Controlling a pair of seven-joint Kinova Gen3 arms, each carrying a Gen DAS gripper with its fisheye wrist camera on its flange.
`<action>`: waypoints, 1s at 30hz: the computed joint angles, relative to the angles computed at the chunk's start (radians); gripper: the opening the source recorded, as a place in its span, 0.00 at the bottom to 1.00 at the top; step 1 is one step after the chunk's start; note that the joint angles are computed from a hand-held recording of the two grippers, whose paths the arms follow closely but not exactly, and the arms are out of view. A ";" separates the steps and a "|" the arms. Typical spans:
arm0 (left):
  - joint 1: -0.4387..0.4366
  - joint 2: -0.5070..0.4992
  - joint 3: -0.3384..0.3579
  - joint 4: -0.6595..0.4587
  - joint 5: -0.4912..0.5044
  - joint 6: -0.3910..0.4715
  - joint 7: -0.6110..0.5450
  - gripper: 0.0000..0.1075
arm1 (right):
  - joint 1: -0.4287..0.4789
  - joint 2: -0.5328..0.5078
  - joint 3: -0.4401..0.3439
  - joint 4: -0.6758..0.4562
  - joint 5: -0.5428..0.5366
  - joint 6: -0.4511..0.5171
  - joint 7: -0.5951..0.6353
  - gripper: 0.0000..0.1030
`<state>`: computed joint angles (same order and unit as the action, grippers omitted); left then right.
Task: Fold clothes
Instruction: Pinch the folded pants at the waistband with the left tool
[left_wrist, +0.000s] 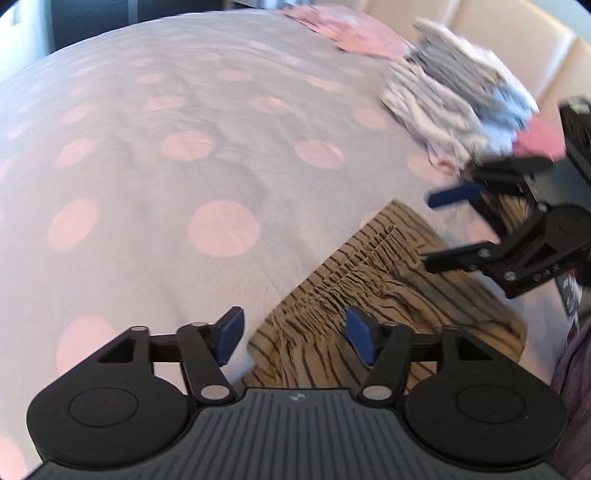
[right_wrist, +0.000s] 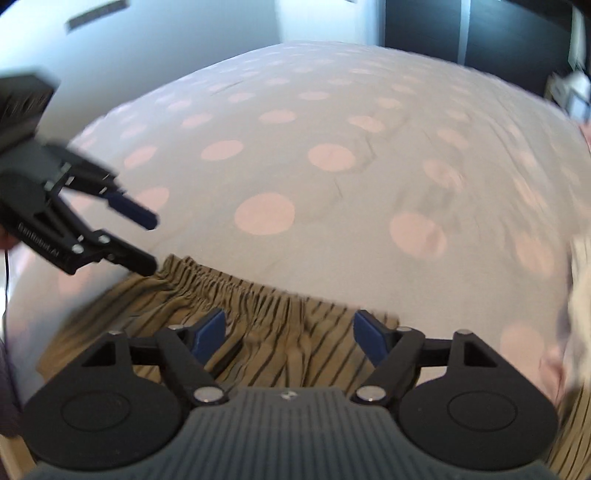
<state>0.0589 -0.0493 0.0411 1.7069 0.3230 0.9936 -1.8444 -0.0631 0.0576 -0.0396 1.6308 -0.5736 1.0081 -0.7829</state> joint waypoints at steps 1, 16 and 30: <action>-0.001 -0.018 0.001 0.019 0.001 -0.008 0.037 0.59 | 0.008 -0.009 0.008 0.011 -0.010 0.007 -0.028 0.89; -0.007 -0.159 -0.065 0.306 0.074 -0.101 0.253 0.67 | 0.078 -0.023 0.059 0.150 -0.068 0.074 -0.135 0.89; -0.002 -0.126 -0.055 0.379 0.158 -0.259 0.167 0.61 | 0.064 0.046 0.014 0.127 -0.031 0.034 -0.191 0.66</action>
